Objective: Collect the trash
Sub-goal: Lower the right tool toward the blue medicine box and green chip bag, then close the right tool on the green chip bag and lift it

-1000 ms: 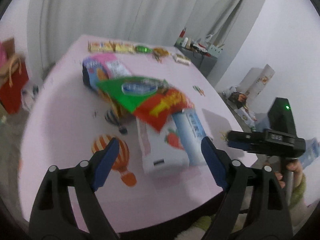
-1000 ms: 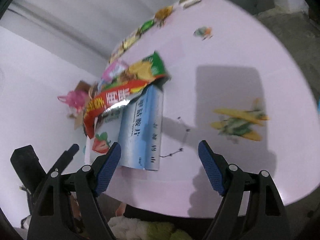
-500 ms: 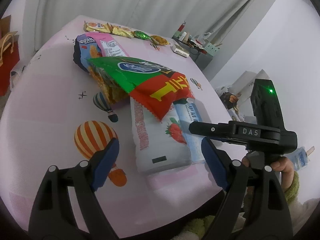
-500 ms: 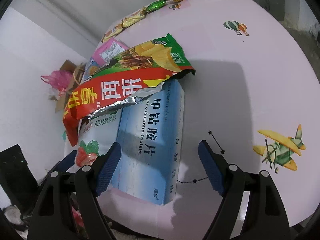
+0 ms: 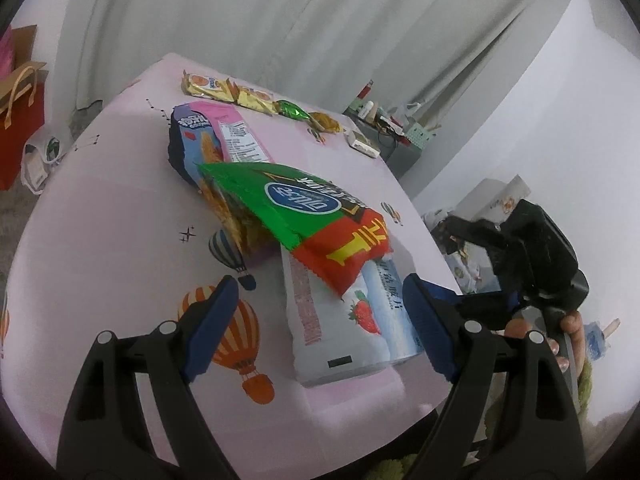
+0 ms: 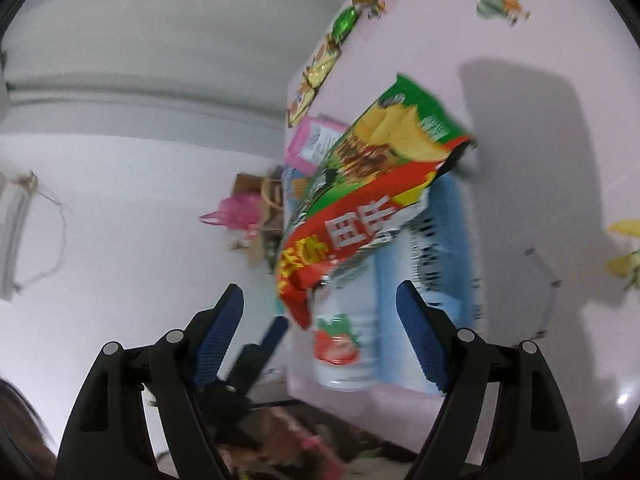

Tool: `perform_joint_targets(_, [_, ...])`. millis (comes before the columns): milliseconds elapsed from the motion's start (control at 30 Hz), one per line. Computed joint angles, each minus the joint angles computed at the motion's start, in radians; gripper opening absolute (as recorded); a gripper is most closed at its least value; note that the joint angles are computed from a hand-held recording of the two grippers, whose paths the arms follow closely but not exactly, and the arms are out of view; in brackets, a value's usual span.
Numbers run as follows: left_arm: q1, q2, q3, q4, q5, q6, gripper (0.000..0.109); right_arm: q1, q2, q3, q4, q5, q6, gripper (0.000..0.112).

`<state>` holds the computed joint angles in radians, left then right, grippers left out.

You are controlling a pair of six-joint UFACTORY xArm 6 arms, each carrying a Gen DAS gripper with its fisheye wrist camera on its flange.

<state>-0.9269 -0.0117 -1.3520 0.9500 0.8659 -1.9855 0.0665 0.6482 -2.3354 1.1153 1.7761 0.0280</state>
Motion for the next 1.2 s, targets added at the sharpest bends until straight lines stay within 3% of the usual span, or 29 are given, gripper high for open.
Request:
perform_joint_targets(233, [-0.001,-0.004,0.008,0.002,-0.013,-0.005,0.080,0.037,0.051,-0.046,-0.024,-0.028,0.129,0.066])
perform_joint_targets(433, [0.003,-0.002,0.010,0.006,-0.034,-0.007,0.080,0.051,-0.013,0.084,-0.026,-0.129,0.141,0.050])
perform_joint_targets(667, [0.007,0.015,-0.002,-0.015,-0.068,0.017,0.080,0.042,-0.079,0.271,0.114,-0.194,0.133,0.028])
perform_joint_targets(833, [0.005,0.019,-0.010,-0.027,-0.067,0.031,0.080,0.038,-0.088,0.316,0.213,-0.210,0.115,0.009])
perform_joint_targets(1200, [0.019,0.056,-0.047,-0.113,-0.087,0.116,0.080,-0.004,-0.104,0.334,0.343,-0.220,0.062,0.005])
